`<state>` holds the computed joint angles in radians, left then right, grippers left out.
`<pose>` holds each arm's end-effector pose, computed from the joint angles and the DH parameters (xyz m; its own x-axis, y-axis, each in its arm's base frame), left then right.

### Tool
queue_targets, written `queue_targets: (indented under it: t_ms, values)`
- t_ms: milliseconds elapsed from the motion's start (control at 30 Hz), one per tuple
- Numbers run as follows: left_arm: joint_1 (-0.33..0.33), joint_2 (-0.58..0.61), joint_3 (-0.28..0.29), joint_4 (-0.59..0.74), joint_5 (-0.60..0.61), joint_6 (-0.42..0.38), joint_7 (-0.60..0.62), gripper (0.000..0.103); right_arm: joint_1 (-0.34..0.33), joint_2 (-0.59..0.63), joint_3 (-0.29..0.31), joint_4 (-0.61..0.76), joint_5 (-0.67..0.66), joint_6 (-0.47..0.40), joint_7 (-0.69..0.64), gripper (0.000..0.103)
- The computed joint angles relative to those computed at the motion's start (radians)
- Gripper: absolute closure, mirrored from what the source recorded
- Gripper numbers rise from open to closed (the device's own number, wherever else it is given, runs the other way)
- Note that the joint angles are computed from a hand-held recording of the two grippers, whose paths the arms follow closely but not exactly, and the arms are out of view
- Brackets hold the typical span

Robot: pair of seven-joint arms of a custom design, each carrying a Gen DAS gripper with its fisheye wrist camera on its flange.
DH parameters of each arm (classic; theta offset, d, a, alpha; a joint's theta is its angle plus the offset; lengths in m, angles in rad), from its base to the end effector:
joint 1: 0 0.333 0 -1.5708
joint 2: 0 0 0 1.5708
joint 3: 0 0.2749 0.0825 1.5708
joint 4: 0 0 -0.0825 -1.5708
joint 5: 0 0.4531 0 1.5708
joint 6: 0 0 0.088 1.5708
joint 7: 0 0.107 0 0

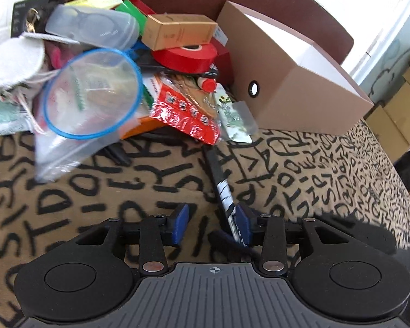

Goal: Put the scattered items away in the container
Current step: 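Lift the black marker with the left gripper and carry it over the box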

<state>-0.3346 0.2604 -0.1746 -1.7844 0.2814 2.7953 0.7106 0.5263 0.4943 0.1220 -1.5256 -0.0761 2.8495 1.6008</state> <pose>0.6330 -0.3586 0.4274 0.0106 -0.9293 0.3691 -0.7724 -0.2420 -0.5872 0.6328 0.4647 0.4085 0.6023 -0.7982 -0.0113 -0.5417 -0.3983 -0.7402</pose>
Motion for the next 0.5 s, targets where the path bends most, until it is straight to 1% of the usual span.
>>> queue_targets:
  t_ms: [167,200,233,267,367,433,467,500]
  values:
    - [-0.030,0.063,0.019,0.090,0.033,-0.053,-0.053,0.049,-0.005,-0.017,-0.006,-0.018,0.000,-0.009,0.013,0.064]
    - [-0.037,0.070,0.024,0.104,0.044,-0.067,-0.066,0.052,-0.009,-0.017,-0.004,-0.018,0.004,-0.011,0.014,0.065]
    - [-0.042,0.075,0.028,0.115,0.054,-0.078,-0.078,0.059,-0.009,-0.016,-0.003,-0.015,0.006,-0.015,0.017,0.066]
    - [-0.044,0.080,0.027,0.123,0.058,-0.087,-0.083,0.061,-0.007,-0.013,-0.006,-0.010,0.003,-0.018,0.020,0.066]
    - [-0.047,0.093,0.027,0.143,0.062,-0.106,-0.102,0.061,0.004,0.003,-0.018,0.015,-0.012,-0.029,0.041,0.066]
    - [-0.049,0.103,0.028,0.154,0.068,-0.109,-0.110,0.061,0.003,0.017,-0.016,0.032,-0.011,-0.033,0.045,0.067]
    - [-0.049,0.104,0.026,0.156,0.068,-0.113,-0.105,0.061,-0.001,0.022,-0.011,0.040,-0.007,-0.036,0.040,0.071]
    - [-0.044,0.103,0.019,0.156,0.060,-0.112,-0.090,0.075,-0.010,0.024,0.001,0.043,0.005,-0.039,0.027,0.081]
